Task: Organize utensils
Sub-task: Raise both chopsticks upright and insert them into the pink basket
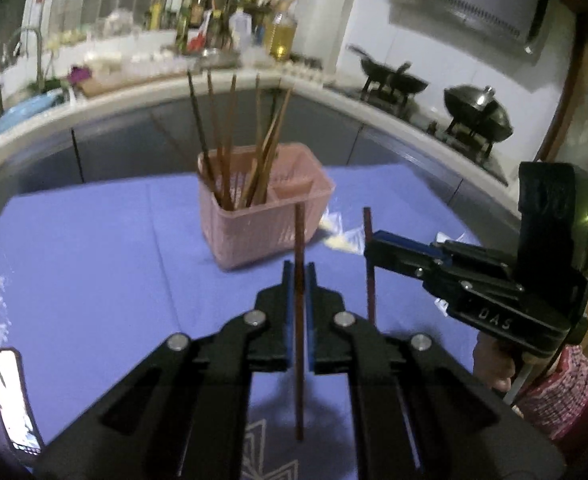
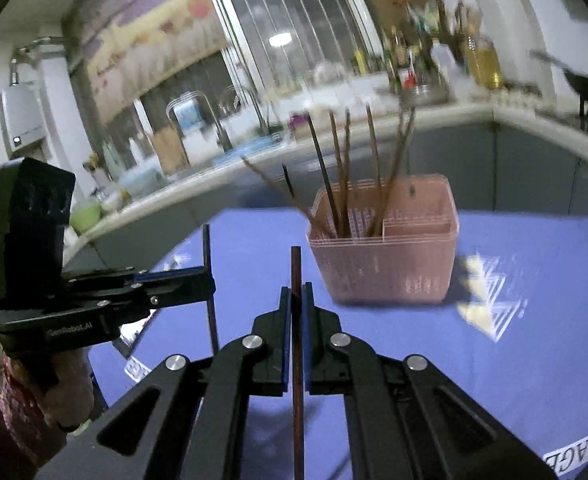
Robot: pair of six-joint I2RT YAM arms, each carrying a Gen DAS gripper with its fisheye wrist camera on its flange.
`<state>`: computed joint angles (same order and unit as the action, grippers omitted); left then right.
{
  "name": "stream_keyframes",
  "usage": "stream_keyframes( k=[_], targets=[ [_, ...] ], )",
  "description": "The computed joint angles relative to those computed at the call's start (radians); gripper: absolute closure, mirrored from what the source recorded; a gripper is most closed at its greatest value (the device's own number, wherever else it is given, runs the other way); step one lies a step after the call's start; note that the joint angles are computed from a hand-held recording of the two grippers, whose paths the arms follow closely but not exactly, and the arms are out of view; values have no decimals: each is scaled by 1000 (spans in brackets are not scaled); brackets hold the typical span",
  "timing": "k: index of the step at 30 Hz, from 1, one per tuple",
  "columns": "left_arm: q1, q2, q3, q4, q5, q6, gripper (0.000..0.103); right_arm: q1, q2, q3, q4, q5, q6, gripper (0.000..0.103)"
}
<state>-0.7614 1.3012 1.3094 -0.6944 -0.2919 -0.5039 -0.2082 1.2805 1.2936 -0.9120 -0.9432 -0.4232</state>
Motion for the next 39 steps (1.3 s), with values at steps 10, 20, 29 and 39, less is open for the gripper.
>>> stream_keyframes(
  k=[10,20,29,39],
  targets=[
    [-16,-7,25,-9,-35,1,99,3,-54,-8,99,21,74,98],
    [97,113,308,-75,3,95,99,89,57,213,166,103,221,98],
    [201,356,747,-148,-21,181,99,206,339,604,307,266,382,98],
    [274,482,720,-135,65,188,99,270,443,514,373,356,322,98]
  ],
)
